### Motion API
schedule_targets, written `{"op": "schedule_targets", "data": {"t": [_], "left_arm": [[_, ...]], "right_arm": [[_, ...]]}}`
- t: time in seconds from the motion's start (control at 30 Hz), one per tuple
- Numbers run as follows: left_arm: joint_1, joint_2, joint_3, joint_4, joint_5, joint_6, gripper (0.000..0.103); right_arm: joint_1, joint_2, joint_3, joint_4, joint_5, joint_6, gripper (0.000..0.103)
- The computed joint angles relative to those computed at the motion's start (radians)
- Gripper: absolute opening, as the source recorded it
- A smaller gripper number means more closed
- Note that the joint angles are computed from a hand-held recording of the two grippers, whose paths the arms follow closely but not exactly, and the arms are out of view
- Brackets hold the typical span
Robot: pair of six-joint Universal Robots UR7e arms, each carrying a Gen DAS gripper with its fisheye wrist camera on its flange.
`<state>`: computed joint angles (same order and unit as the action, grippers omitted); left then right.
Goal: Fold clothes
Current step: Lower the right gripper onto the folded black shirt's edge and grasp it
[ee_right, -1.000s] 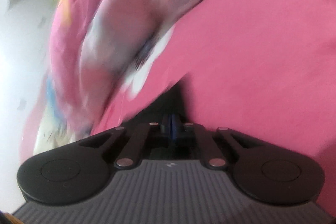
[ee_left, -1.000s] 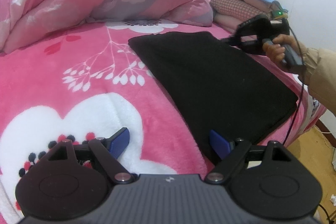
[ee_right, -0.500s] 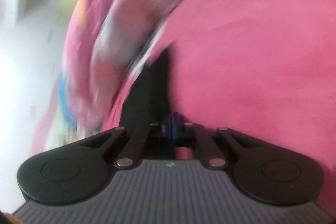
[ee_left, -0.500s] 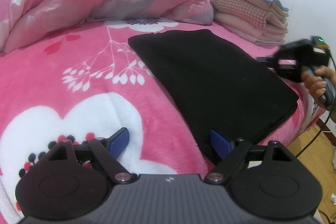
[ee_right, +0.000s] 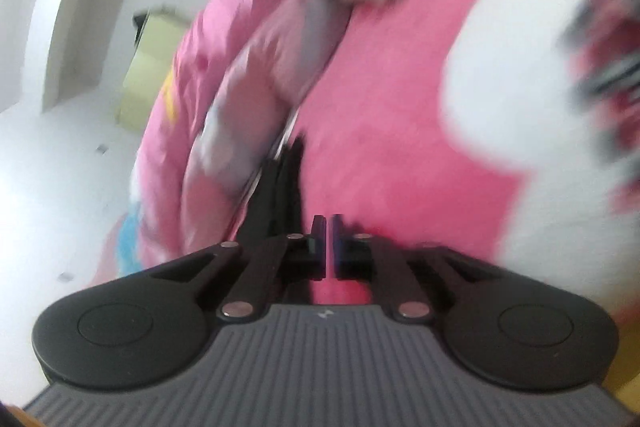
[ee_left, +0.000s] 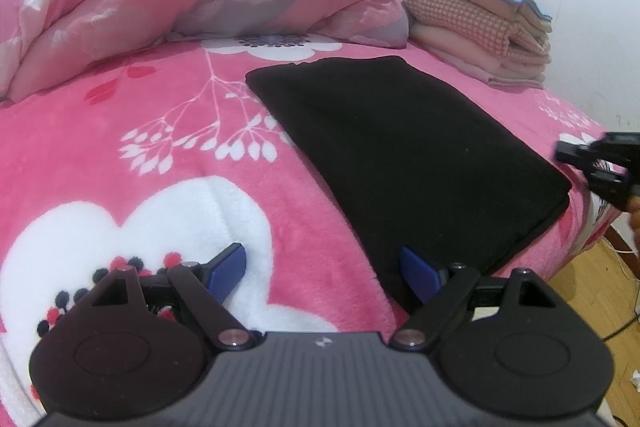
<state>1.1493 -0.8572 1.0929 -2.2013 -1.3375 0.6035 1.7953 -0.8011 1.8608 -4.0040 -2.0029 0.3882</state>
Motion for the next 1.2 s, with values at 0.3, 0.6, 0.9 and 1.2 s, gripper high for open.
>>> {"op": "schedule_targets", "data": {"t": [0.3,0.6,0.9,1.2], "left_arm": [[-0.005,-0.001,0.005,-0.006,0.019,0.008,0.087],[-0.005,0.001,0.000,-0.001,0.019,0.003,0.087],[-0.006,-0.011,-0.021,0.030,0.009,-0.062,0.088],[-0.073,0.116,-0.230,0.111,0.066,-0.136,0.089]], "right_arm": [[0.025,0.053,-0.107,0.373,0.266,-0.122,0.005],[0.059,-0.013,-0.091,0.502,0.274,-0.236,0.007],[0.054,-0.024,-0.121,0.764,0.246,-0.221,0.011],[0.065,-0.031,-0.159,0.461,0.224,-0.232,0.027]]}}
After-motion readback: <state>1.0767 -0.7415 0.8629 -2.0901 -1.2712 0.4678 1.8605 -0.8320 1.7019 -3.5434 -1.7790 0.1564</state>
